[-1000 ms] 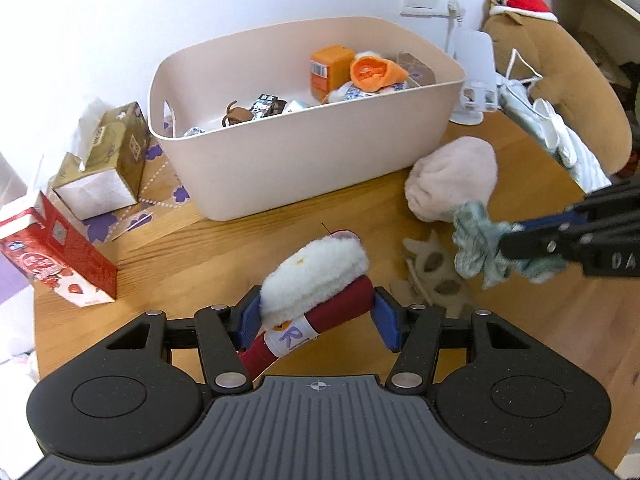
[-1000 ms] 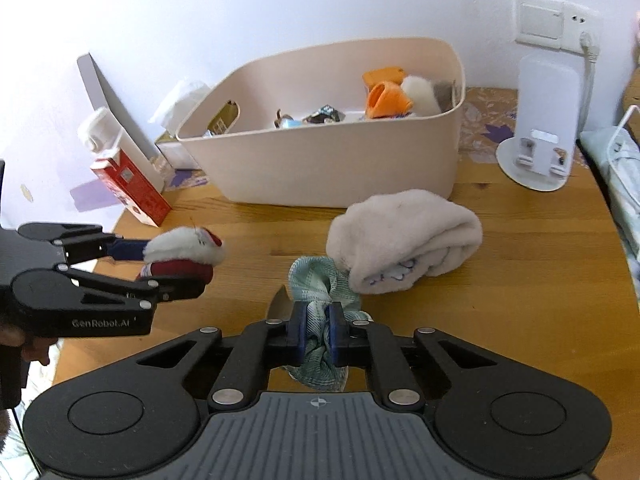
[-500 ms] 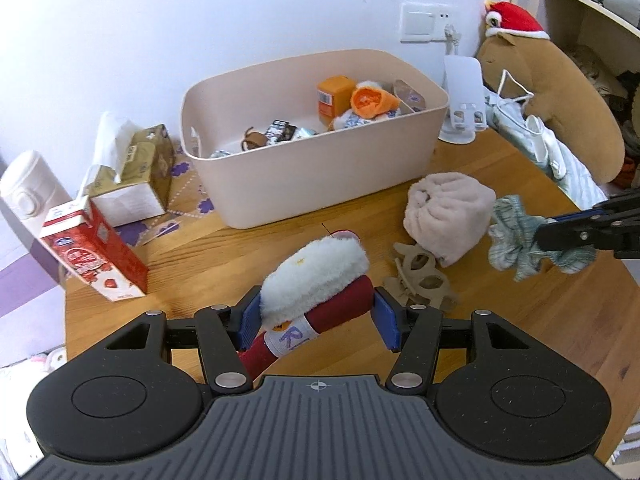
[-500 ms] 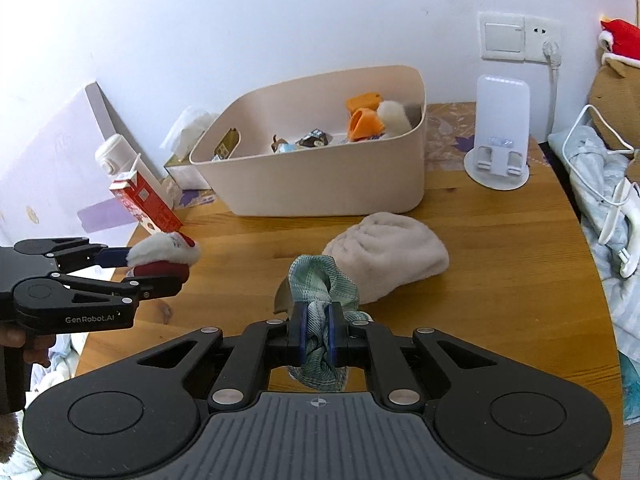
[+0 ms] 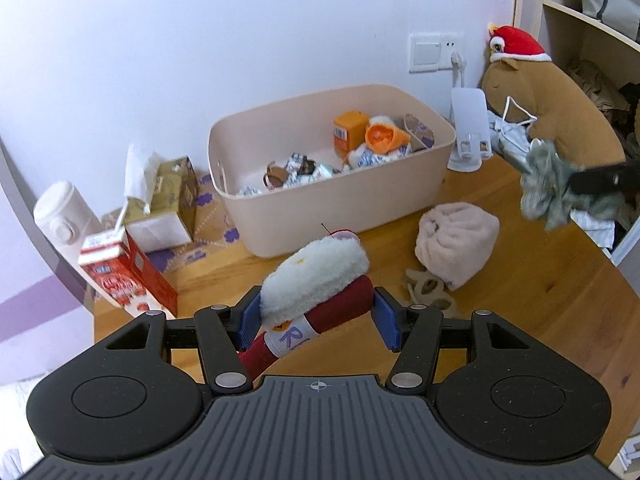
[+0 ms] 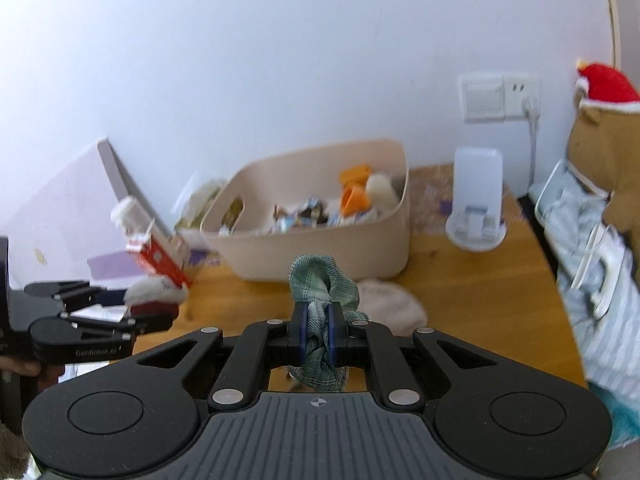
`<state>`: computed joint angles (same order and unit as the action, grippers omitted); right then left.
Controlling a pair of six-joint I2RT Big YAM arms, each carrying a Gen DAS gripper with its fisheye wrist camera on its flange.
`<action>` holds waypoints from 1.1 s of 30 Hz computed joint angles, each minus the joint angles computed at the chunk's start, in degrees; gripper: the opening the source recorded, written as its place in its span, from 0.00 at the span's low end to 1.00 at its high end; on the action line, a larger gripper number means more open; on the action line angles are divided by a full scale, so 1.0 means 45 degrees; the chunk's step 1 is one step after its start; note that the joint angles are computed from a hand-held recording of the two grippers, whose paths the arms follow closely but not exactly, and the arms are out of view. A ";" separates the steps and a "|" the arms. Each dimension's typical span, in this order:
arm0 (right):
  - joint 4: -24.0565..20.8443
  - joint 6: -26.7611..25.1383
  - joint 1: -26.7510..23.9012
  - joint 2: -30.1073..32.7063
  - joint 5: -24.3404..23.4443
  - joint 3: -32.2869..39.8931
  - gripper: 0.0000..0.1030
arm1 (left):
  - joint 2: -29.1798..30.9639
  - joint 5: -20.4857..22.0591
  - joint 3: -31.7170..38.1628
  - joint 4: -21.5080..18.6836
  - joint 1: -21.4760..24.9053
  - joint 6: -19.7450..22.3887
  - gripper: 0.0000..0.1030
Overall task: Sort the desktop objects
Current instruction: 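Carry both held items over the basket and open both tools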
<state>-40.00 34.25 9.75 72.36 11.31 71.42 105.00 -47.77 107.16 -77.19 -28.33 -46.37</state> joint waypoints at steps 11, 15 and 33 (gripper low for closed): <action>0.0429 -0.1262 -0.0776 -0.0020 0.0130 0.0826 0.10 | 0.0451 -0.1312 0.1433 0.0117 0.0337 0.1370 0.57; 0.0525 -0.1683 -0.1132 0.0382 -0.0170 0.1287 0.10 | 0.0790 -0.1497 0.2145 0.0135 0.0566 0.1771 0.57; 0.1393 -0.3263 -0.2378 0.3112 -0.1282 0.3856 0.10 | 0.3639 -0.2173 0.6718 -0.0674 0.2089 0.2827 0.58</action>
